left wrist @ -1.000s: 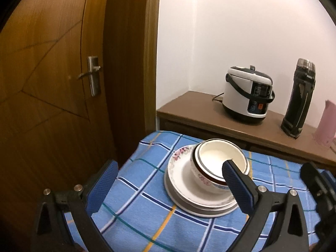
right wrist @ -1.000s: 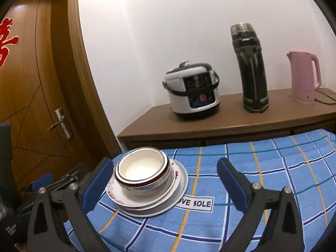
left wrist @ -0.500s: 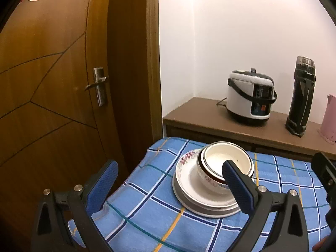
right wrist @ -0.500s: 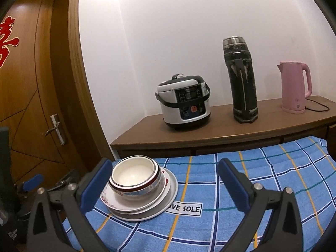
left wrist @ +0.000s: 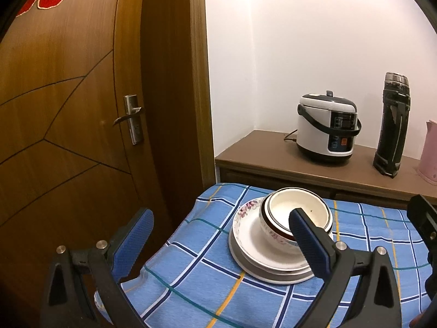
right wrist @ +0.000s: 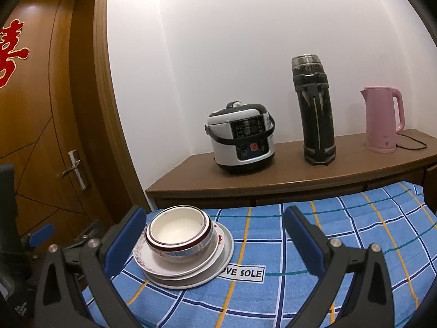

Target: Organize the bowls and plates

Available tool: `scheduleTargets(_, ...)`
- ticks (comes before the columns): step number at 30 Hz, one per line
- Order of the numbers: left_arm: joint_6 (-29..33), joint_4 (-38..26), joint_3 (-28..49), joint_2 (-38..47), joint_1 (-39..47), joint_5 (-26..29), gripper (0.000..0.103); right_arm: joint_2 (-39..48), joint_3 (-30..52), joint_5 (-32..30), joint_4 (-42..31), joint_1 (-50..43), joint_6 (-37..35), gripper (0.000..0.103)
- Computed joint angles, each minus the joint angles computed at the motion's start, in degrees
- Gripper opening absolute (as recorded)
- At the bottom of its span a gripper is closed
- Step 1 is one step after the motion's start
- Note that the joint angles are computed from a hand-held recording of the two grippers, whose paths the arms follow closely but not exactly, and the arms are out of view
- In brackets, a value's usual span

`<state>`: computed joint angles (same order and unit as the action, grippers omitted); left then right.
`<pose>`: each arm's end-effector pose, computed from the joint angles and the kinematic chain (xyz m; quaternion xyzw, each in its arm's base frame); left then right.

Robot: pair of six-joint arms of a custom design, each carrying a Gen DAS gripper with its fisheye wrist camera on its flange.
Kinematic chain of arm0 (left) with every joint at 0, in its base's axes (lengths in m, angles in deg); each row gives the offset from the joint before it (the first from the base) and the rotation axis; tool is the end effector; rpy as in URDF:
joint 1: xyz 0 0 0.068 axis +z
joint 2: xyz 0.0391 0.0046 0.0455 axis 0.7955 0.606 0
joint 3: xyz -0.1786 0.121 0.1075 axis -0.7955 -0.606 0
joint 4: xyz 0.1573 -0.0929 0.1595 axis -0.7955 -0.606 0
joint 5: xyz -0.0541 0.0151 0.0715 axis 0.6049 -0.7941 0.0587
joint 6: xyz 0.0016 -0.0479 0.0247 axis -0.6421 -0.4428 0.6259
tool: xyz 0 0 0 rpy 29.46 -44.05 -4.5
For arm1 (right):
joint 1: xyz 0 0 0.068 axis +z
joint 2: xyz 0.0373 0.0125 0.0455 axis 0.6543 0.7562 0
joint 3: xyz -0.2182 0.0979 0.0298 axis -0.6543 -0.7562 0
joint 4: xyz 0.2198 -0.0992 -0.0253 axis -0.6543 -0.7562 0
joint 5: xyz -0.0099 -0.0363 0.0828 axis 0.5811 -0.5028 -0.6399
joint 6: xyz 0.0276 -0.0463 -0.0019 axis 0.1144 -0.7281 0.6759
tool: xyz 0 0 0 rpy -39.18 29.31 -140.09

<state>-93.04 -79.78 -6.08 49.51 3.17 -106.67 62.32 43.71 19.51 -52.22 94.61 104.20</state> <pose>0.1952 -0.1834 0.2264 -0.0806 0.8264 0.0760 0.5520 0.1648 0.1800 0.1980 0.0449 0.7849 0.0775 0.6131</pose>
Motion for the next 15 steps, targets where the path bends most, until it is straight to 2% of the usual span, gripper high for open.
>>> scheduleTargets(15, -0.47, -0.51, 0.03, -0.17, -0.53, -0.1, 0.101, -0.08, 0.4, 0.15, -0.35, 0.41, -0.37, 0.103)
